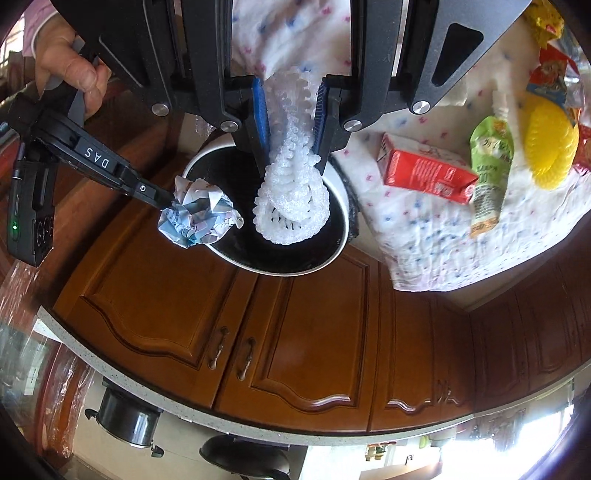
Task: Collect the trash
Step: 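Carry both items to the trash bin and release them inside, then move both grippers back over the table toward the remaining trash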
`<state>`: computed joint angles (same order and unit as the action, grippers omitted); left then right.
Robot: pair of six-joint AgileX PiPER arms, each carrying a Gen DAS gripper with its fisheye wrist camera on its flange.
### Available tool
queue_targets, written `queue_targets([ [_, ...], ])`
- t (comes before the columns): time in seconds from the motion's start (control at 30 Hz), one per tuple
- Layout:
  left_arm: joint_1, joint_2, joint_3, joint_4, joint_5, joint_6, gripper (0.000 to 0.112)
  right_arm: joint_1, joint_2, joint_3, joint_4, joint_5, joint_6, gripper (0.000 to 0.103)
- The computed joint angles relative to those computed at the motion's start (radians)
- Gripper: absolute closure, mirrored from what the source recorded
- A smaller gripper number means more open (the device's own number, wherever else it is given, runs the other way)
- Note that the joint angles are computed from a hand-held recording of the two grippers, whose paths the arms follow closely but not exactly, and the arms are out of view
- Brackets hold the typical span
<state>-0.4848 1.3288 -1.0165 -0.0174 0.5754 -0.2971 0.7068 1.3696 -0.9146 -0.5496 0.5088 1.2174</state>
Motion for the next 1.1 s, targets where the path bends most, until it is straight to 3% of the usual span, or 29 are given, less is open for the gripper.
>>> queue_targets([
  [0.17,0.042,0.203,-0.200,-0.119,0.059,0.136,0.092,-0.100,0.065,-0.051,0.170,-0.009,-0.237,0.103],
  [0.43,0.074,0.490,-0.516,-0.131,0.201,0.171,0.091,-0.173,0.172,-0.148,0.298,0.041,-0.446,0.102],
  [0.5,0.073,0.545,-0.581,-0.121,0.226,0.162,0.086,-0.180,0.190,-0.162,0.313,0.050,-0.472,0.100],
  [0.57,0.069,0.584,-0.628,-0.111,0.239,0.149,0.070,-0.188,0.197,-0.168,0.329,0.051,-0.491,0.096],
  [0.6,0.069,0.585,-0.626,-0.113,0.227,0.149,0.068,-0.196,0.201,-0.170,0.339,0.050,-0.499,0.095],
  [0.67,0.070,0.586,-0.626,-0.104,0.211,0.143,0.060,-0.206,0.192,-0.157,0.363,0.035,-0.515,0.079],
  [0.7,0.057,0.558,-0.582,-0.098,0.185,0.126,0.059,-0.208,0.184,-0.144,0.358,0.022,-0.507,0.076],
  [0.77,0.057,0.507,-0.504,-0.117,0.139,0.129,0.053,-0.208,0.163,-0.114,0.352,-0.010,-0.488,0.058],
  [0.93,0.077,0.393,-0.330,-0.171,0.024,0.158,0.049,-0.193,0.099,-0.041,0.332,-0.087,-0.409,0.044],
  [1.1,0.072,0.247,-0.126,-0.135,-0.099,0.091,0.049,-0.107,0.031,0.009,0.136,-0.125,-0.156,0.028],
])
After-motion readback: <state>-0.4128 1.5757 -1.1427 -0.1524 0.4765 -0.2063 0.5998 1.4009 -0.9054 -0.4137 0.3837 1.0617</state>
